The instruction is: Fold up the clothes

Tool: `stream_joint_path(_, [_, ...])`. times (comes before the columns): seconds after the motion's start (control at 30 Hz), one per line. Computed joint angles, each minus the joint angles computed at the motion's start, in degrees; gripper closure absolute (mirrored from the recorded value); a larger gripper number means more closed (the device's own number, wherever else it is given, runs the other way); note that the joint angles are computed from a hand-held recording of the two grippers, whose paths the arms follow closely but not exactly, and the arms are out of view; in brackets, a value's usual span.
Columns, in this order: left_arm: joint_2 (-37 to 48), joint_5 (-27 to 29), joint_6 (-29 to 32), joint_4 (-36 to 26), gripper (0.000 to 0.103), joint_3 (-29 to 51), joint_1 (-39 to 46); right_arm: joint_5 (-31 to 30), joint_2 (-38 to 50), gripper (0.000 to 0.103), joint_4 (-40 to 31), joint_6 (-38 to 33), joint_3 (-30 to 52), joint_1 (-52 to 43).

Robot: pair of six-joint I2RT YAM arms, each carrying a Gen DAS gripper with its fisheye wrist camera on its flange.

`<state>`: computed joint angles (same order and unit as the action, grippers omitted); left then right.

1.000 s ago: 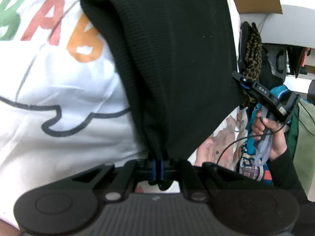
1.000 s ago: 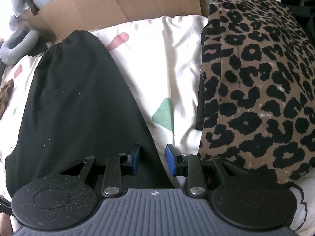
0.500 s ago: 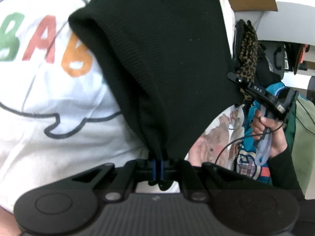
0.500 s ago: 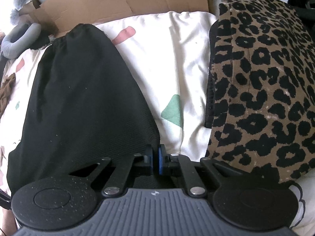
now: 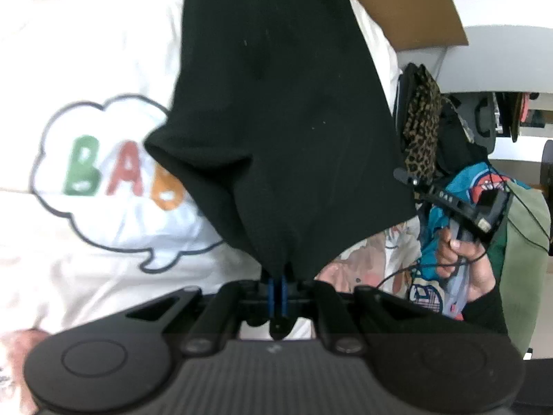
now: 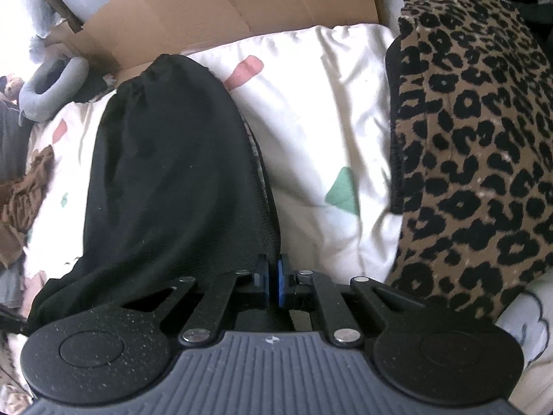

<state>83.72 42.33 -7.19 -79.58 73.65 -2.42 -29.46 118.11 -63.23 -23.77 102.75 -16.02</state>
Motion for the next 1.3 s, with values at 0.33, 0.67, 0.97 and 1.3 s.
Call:
stream_joint_path(0.33, [-0.39, -2.89, 6.59, -8.74, 0.099, 3.15, 4.89, -1.59, -5.11, 0.101, -3.92, -1.46, -5.65, 1.73])
stream_joint_path(0.67, [0.16, -8.65, 11.33, -4.16, 0.099, -6.29, 8.60, 1.57, -6.80, 0.100, 0.10, -0.52, -14.12, 3.97])
stream_joint_path(0.97, [1.51, -10.63, 11.07, -0.40, 0.099, -8.69, 7.66, 0.19, -6.07, 0.084, 1.86, -0.69, -15.46, 3.34])
stream_joint_path(1.3, [2.68, -11.64, 9.92, 1.77, 0.099, -9.40, 6.55, -4.94, -0.13, 0.074, 5.29, 2.61, -10.87, 2.97])
